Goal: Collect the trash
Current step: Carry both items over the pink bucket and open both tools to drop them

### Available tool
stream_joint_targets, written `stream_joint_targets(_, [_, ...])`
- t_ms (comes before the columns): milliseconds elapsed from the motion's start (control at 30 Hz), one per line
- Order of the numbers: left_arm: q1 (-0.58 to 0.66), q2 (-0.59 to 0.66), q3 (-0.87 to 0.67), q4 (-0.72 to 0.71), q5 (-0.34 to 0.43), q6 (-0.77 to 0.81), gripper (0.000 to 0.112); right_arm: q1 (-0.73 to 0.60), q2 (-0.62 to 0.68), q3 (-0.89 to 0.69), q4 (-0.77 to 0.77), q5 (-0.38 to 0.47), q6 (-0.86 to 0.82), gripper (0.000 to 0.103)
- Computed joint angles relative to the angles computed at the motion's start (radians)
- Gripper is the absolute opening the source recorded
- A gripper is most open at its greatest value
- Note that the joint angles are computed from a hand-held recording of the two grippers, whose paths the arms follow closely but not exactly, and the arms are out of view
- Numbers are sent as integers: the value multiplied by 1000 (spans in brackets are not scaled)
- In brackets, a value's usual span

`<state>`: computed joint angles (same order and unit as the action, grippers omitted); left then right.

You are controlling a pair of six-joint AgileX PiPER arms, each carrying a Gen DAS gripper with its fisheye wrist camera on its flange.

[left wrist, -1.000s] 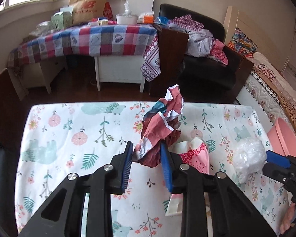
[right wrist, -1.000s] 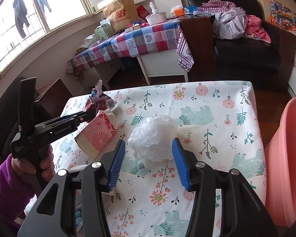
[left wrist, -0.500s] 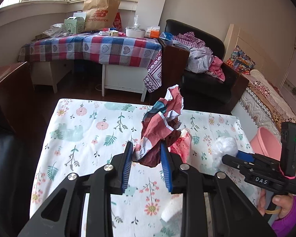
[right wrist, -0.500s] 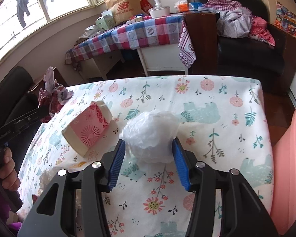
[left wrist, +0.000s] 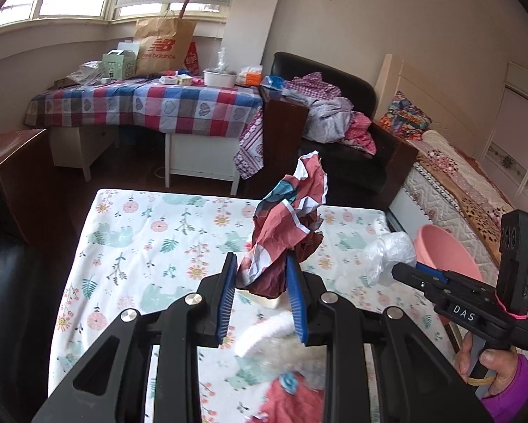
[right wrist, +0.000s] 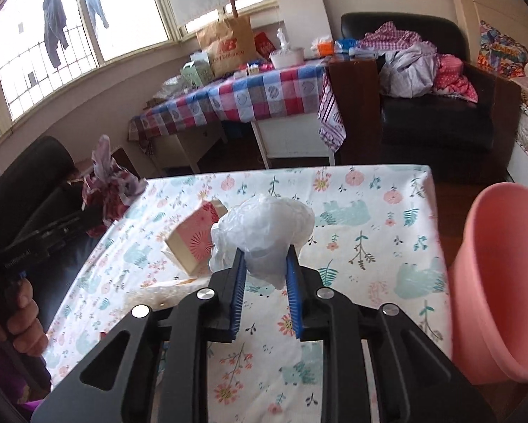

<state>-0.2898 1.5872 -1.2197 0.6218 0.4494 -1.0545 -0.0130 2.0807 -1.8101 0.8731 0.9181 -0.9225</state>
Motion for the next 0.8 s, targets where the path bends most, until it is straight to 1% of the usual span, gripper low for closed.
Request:
stream_joint_targets(200, [-87, 5, -35, 33, 24, -50, 27, -58, -128, 155, 58, -46, -110, 22])
stream_joint_targets(367, [-163, 38, -103, 53, 52, -66, 27, -124, -180, 210, 84, -61, -137, 22])
stream_joint_targets(567, [-240, 122, -250, 46, 98, -19, 27, -206, -168, 197, 94, -67, -104, 22])
stream_joint_targets(700, [-276, 202, -381, 0, 122, 60, 27, -254, -146, 174, 91, -76, -92, 22])
stream_joint_targets(800, [-295, 279, -501, -62, 145, 147, 27, -281, -124, 145, 81, -88, -75, 22])
